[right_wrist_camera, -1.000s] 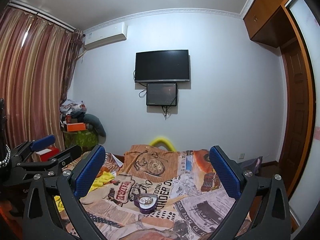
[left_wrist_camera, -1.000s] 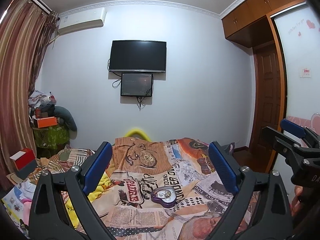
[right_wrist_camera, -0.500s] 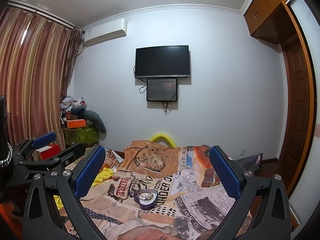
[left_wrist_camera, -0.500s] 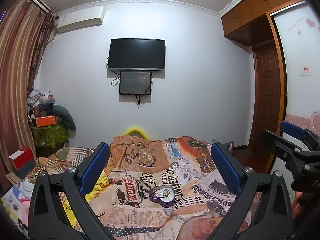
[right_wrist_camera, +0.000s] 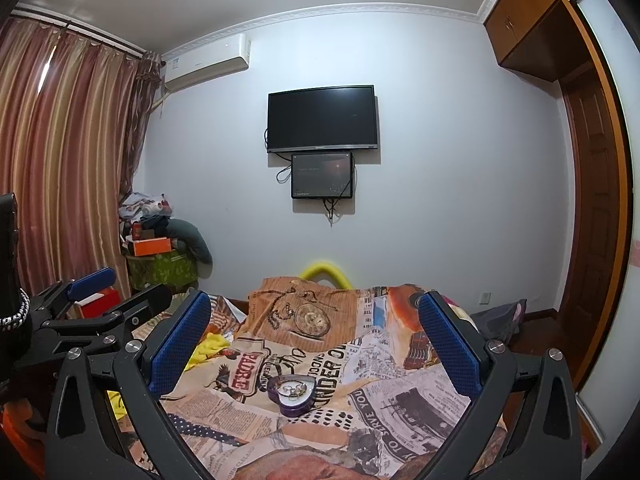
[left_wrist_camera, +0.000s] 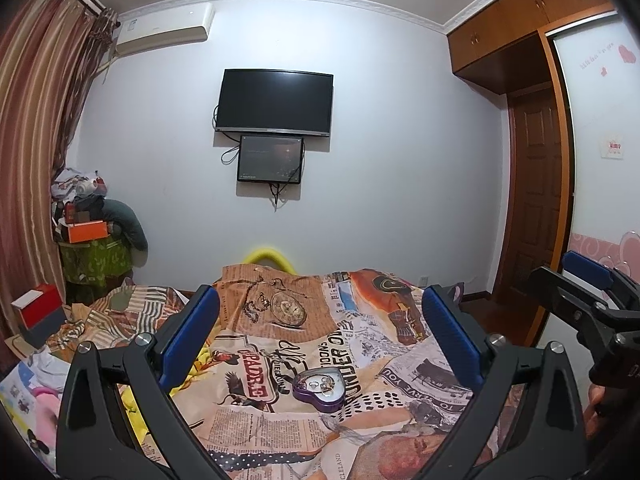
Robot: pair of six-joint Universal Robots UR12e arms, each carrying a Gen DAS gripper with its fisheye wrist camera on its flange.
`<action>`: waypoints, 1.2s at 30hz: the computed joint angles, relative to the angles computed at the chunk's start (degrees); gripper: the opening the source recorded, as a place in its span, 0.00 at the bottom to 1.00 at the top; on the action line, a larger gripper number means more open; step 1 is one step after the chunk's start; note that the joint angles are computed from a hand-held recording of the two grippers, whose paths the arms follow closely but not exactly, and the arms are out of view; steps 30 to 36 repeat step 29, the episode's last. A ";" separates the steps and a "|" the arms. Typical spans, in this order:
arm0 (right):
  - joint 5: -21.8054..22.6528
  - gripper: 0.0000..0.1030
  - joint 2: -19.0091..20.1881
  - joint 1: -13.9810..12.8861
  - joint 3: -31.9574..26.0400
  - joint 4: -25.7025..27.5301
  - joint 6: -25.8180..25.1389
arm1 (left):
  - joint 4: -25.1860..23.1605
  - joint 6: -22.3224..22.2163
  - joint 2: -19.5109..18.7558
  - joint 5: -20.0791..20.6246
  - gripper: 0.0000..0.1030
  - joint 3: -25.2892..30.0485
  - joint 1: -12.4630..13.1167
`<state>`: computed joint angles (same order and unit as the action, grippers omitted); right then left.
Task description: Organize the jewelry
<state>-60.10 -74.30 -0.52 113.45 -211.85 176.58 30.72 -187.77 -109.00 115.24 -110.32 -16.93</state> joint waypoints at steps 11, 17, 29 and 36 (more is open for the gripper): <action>0.01 1.00 -0.02 0.00 -0.03 0.06 0.08 | -0.49 -0.70 0.32 -2.14 0.99 -0.29 0.51; -0.10 1.00 0.05 0.01 -0.10 -0.01 0.22 | -0.36 -0.92 0.41 -3.00 0.99 -0.58 0.68; -0.27 1.00 0.30 0.14 -0.52 0.81 0.53 | -0.77 -1.52 0.23 -4.28 0.99 -0.59 1.37; -0.27 1.00 0.30 0.14 -0.52 0.81 0.53 | -0.77 -1.52 0.23 -4.28 0.99 -0.59 1.37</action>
